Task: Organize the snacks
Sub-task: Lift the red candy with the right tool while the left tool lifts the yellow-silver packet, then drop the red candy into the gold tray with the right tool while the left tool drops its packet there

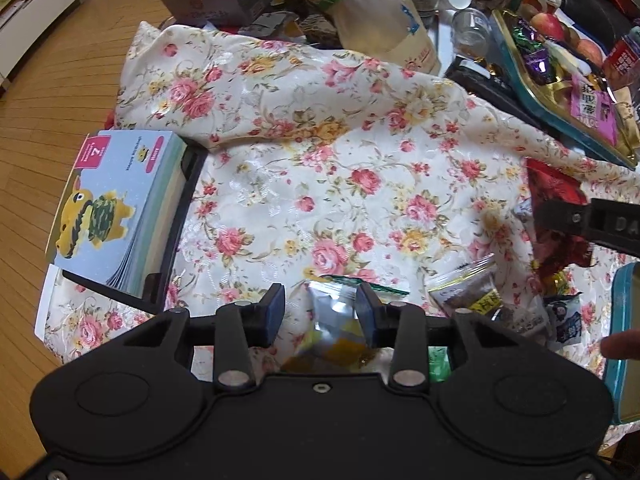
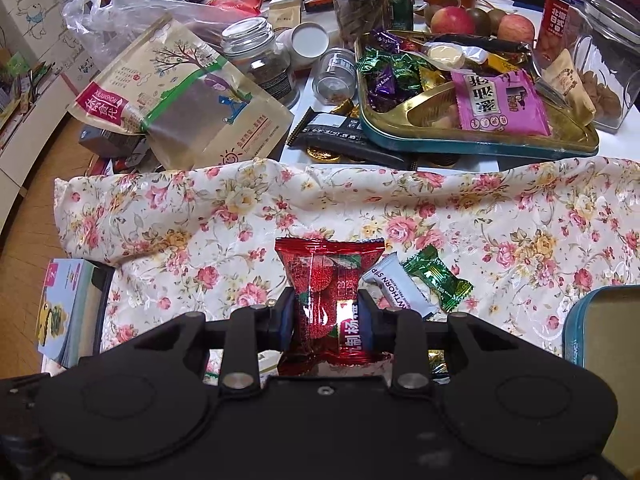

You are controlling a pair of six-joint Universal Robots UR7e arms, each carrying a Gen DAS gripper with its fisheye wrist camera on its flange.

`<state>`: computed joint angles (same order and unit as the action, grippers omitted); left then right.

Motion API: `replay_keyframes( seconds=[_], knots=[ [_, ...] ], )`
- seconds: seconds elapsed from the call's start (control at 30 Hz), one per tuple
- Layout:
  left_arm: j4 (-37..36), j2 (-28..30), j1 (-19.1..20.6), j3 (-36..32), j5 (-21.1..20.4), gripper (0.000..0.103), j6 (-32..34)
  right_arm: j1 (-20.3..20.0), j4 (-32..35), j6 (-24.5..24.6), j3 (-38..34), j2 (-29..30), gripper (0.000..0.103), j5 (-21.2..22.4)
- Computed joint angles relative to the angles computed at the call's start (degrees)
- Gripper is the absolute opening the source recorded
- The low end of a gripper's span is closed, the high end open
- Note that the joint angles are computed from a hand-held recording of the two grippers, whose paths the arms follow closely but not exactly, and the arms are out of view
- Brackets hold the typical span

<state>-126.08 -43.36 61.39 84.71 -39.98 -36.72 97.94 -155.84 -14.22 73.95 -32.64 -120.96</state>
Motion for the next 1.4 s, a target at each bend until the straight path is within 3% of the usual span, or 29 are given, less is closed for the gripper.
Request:
replay_keyframes(
  seconds=[0.17, 0.27, 0.33, 0.5, 0.57, 0.63, 0.73, 0.9, 1.4],
  knots=[
    [-0.4, 0.4, 0.2, 0.9, -1.7, 0.05, 1.2, 0.0, 0.6, -0.1, 0.2, -0.5, 0.033, 0.7],
    [-2.4, 0.4, -0.4, 2.3, -1.2, 0.052, 3.6, -0.1, 0.7, -0.2, 0.5, -0.9, 0.033, 1.0],
    [-3.2, 0.5, -0.6, 2.8, -1.0, 0.059, 4.6, -0.1, 1.0, -0.2, 0.6, -1.1, 0.033, 0.9],
    [0.1, 2.2, -0.4, 1.3, 0.9, 0.061, 4.8, -0.2, 1.2, 0.0, 0.8, -1.4, 0.033, 1.1],
    [0.7, 2.5, -0.1, 1.0, 1.1, 0.059, 3.8, -0.2, 1.2, -0.1, 1.0, -1.5, 0.033, 1.3],
    [-2.0, 2.1, 0.0, 1.8, 0.0, 0.049, 4.6, -0.1, 1.1, -0.5, 1.1, -1.5, 0.033, 1.3],
    [0.3, 2.5, -0.7, 0.8, 1.8, 0.047, 1.0, -0.1, 1.1, -0.7, 1.6, -1.9, 0.033, 1.3],
    [-0.8, 3.7, -3.6, -0.7, 5.5, 0.047, 1.2, -0.5, 0.1, -0.6, 2.5, -3.3, 0.033, 1.1],
    [-2.5, 14.5, -10.5, -13.8, -2.6, 0.047, 6.2, -4.7, -7.8, 0.9, 8.1, -12.8, 0.033, -2.6]
  ],
)
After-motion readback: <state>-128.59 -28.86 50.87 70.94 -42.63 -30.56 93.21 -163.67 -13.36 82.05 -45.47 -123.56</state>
